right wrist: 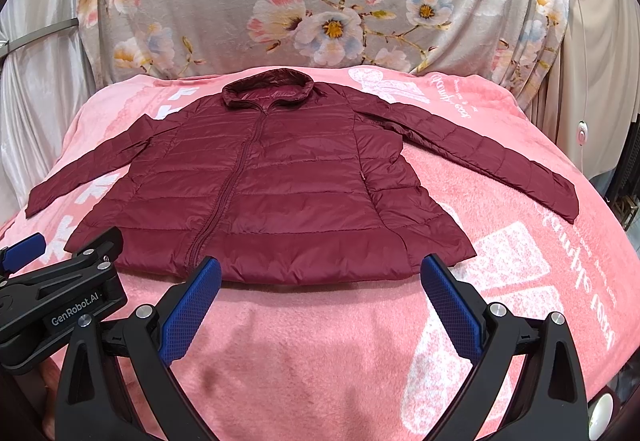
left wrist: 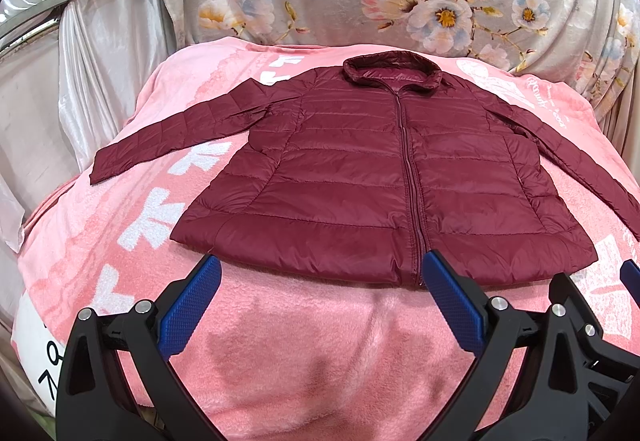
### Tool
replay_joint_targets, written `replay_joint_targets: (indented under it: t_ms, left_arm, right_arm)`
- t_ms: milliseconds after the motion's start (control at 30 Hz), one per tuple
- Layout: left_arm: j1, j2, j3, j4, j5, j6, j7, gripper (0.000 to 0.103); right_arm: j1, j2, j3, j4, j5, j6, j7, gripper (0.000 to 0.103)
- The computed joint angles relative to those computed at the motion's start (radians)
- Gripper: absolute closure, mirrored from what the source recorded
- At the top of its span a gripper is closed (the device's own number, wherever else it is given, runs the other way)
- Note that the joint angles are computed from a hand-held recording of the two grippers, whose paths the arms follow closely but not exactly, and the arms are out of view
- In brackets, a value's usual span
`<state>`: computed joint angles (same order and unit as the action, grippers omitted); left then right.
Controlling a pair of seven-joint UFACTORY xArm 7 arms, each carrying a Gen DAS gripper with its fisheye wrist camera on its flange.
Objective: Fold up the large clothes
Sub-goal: 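Grasp the sleeve cuff with the right tool and lift it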
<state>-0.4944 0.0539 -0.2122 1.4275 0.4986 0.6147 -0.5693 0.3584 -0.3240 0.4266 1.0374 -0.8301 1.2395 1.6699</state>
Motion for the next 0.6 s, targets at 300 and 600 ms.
replay_joint_targets:
  t_ms: [300, 600]
  left_arm:
    - [0.018, -0.009, 0.003, -0.056, -0.030, -0.054, 0.026, 0.005]
    - [0.022, 0.093, 0.035, 0.064, -0.039, -0.033, 0.002, 0.005]
  right_arm:
    - [0.010, -0.024, -0.030, -0.048, 0.036, -0.113, 0.012, 0.005]
    - [-0.145, -0.323, -0.164, -0.370, 0.127, -0.312, 0.036, 0.005]
